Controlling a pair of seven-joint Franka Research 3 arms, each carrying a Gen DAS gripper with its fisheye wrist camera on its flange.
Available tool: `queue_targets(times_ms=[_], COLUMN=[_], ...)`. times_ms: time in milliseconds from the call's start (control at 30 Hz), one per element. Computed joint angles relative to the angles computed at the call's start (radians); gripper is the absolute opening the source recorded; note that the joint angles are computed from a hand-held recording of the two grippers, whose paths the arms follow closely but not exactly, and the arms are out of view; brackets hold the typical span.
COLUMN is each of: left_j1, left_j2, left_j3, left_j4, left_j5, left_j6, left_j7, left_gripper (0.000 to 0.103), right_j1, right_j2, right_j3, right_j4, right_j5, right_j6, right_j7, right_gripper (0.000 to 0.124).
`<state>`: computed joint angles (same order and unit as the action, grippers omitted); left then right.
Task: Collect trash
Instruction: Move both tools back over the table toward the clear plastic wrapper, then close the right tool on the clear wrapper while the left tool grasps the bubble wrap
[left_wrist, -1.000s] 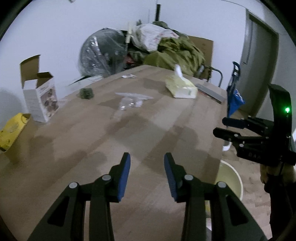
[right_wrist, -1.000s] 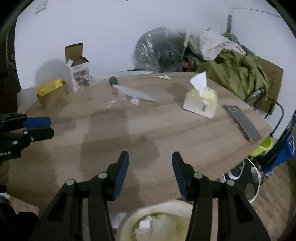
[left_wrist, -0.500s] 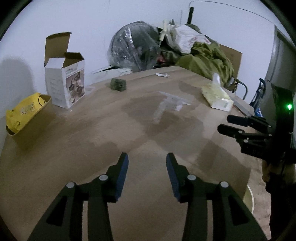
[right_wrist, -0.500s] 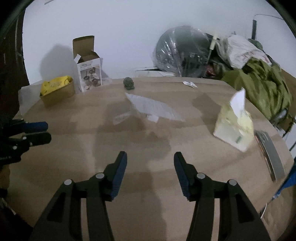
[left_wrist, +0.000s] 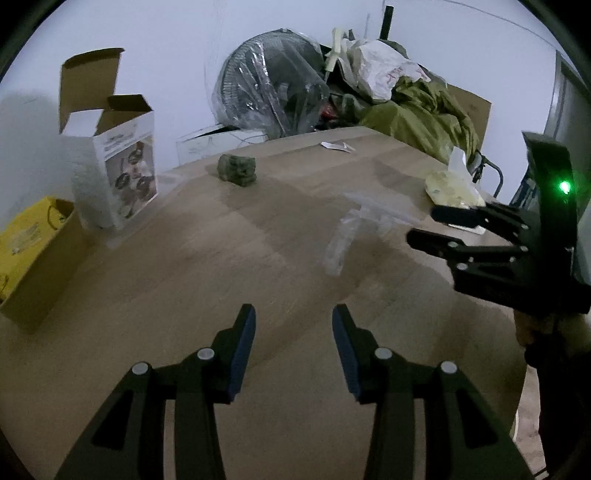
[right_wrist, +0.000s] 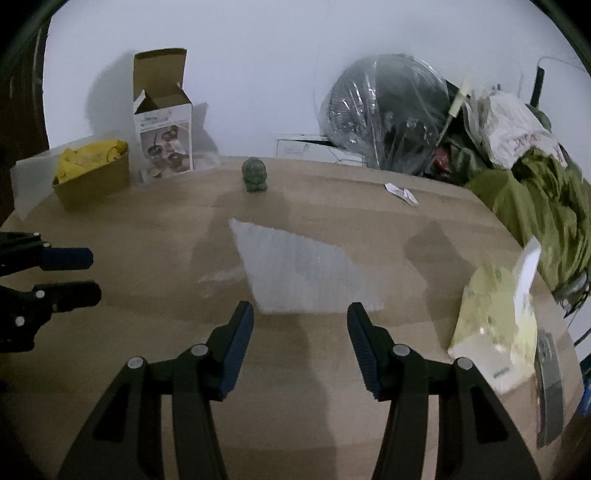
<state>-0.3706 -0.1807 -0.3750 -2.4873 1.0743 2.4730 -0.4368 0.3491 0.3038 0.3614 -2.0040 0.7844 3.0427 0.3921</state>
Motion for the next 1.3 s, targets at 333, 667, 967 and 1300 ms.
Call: queue_targets(times_ms=[333,667,967,1300], left_j1=[0.054,0.087,0.096,0.06], left_j2=[0.069,0.156,0.278,0.339], left_j3=[0.055,0.102,0.157,0.191], left_j4=[0.027,0.123,0.26,0.303], left_j5=[0.084,0.189,0.225,0.11], left_j6=[0.142,0.239,0.292,0.272], left_j7=[0.03,0.05,0.181,0.373], left_gripper=[0.043,0.055,0.061,0.057], right_j1=[-0.013,-0.124,-0.099,-0.016], right_j2=[0.059,-0.008,-0.073,-0.12], right_j3=[0.033,0.143,0.067,-0.049], right_j4=[0.067,0.041,0.017,-0.011], right_j5=[-0.064,0.287,0.49,0.615], right_j6=[-0.017,0.0,-0.01,-0.017], right_j7=[-0.025,-0.298,-0.414,-0.475], right_gripper=[0.008,0.005,0.005,0.005])
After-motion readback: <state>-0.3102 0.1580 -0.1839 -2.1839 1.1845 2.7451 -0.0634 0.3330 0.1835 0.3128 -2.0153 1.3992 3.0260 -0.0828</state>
